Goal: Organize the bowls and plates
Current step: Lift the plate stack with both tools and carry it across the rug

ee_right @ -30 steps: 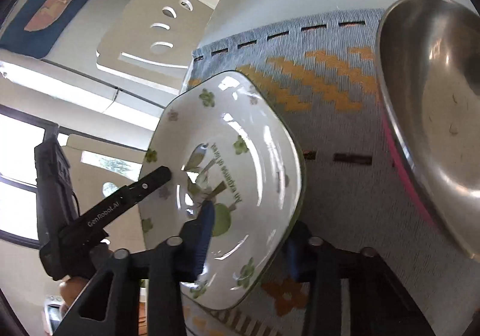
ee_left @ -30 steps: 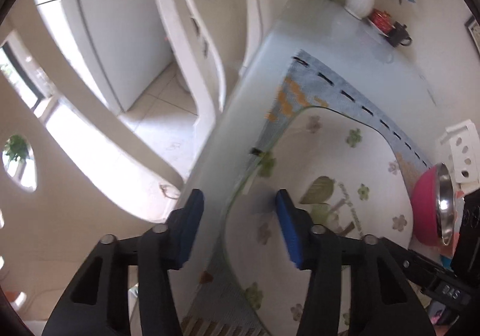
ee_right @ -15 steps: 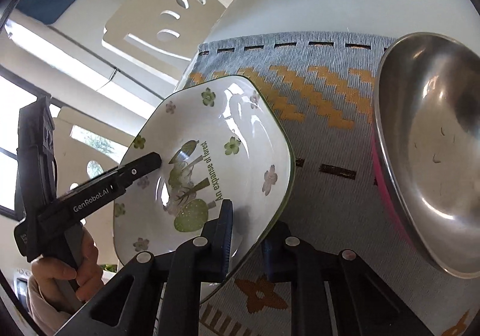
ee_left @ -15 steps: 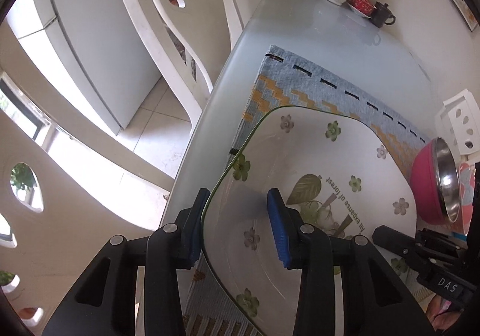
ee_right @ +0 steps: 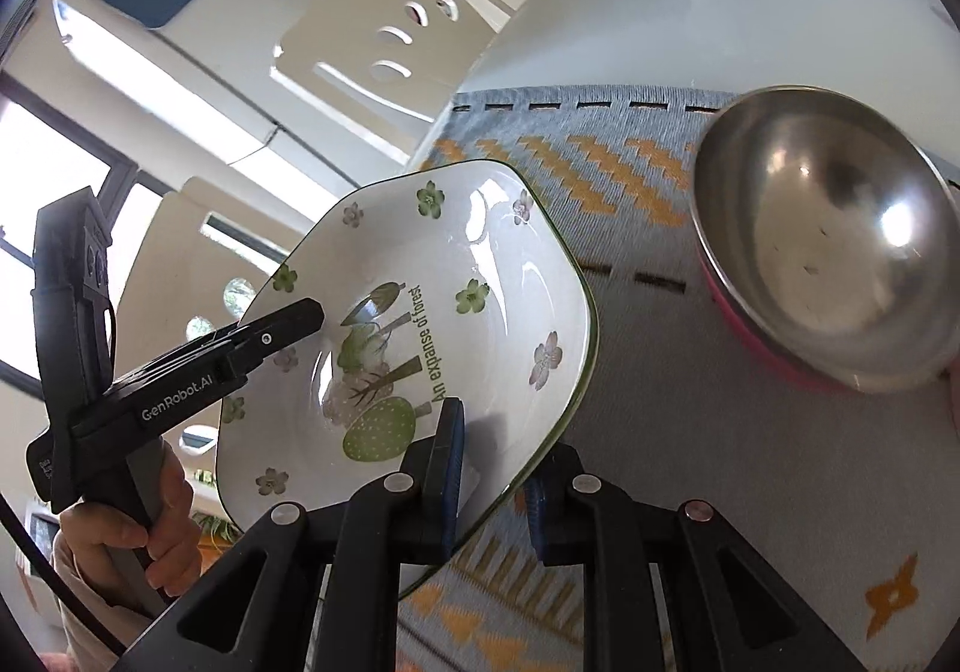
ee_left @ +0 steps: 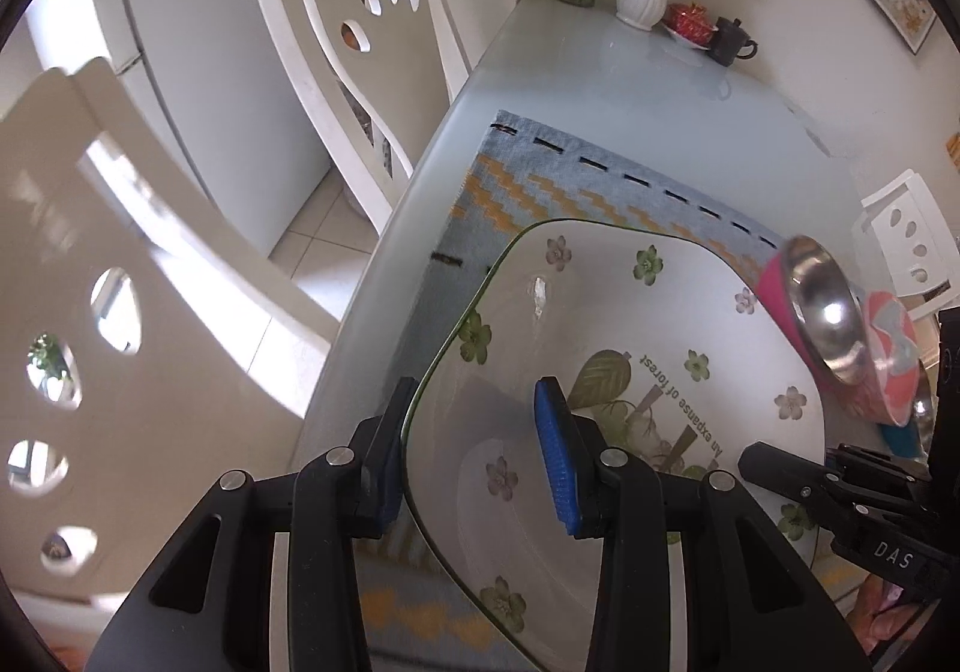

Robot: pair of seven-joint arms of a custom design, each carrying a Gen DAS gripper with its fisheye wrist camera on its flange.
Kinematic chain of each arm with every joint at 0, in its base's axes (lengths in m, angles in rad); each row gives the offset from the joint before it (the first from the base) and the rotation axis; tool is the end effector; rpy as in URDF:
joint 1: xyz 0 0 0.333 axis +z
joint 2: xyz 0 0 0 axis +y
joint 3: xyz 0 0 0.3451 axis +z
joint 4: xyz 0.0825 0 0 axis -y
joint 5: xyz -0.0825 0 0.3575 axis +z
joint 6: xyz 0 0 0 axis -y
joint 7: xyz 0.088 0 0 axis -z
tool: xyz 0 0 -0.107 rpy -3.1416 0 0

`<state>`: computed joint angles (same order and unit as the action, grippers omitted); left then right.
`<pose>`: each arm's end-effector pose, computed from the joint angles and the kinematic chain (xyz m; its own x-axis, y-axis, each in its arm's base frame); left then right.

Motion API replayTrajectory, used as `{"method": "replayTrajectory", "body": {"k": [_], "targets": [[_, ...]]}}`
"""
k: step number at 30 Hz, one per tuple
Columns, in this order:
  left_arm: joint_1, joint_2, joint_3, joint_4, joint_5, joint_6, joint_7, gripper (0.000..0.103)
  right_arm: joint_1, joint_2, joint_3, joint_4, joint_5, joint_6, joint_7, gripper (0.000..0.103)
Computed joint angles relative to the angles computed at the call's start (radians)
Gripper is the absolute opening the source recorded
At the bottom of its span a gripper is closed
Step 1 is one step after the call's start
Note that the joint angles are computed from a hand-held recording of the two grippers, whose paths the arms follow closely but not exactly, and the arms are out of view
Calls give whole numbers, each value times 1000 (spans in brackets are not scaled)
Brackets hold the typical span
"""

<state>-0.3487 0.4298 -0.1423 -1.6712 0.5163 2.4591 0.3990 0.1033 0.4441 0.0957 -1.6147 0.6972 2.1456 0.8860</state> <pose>0.6138 -0.3118 0.4357 0.3228 -0.9388 0.1205 -0.8212 -0.3411 -0.4575 0.6620 0.1507 0.4263 0.5037 -0.7130 -0.4877 -0.8611 -0.3694 -0.3492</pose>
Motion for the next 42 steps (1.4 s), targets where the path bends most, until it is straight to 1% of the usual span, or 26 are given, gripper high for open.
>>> {"method": "replayTrajectory", "body": {"k": [4, 9, 16, 23, 28, 31, 35, 42], "targets": [[-46, -38, -6, -17, 31, -43, -61, 35, -27, -104, -11, -124, 36, 2, -62, 18], [-106, -76, -30, -36, 79, -76, -166, 35, -48, -216, -46, -248, 68, -15, -128, 18], [-169, -83, -68, -30, 105, -117, -261, 35, -64, -348, -104, -381, 53, -30, -191, 18], [-217, -79, -95, -37, 97, -135, -328, 35, -80, -403, -139, -455, 22, -51, -219, 18], [-234, -77, -111, -54, 71, -135, -330, 35, -95, -446, -159, -509, -4, -68, -246, 18], [-240, -88, -119, -76, 58, -121, -332, 35, -104, -461, -169, -532, -12, -83, -249, 18], [-254, -88, -128, -72, 46, -147, -325, 35, -114, -473, -178, -555, -17, -106, -247, 18], [-261, -77, -139, -87, 1, -131, -315, 35, -117, -478, -178, -582, -44, -80, -255, 18]]}}
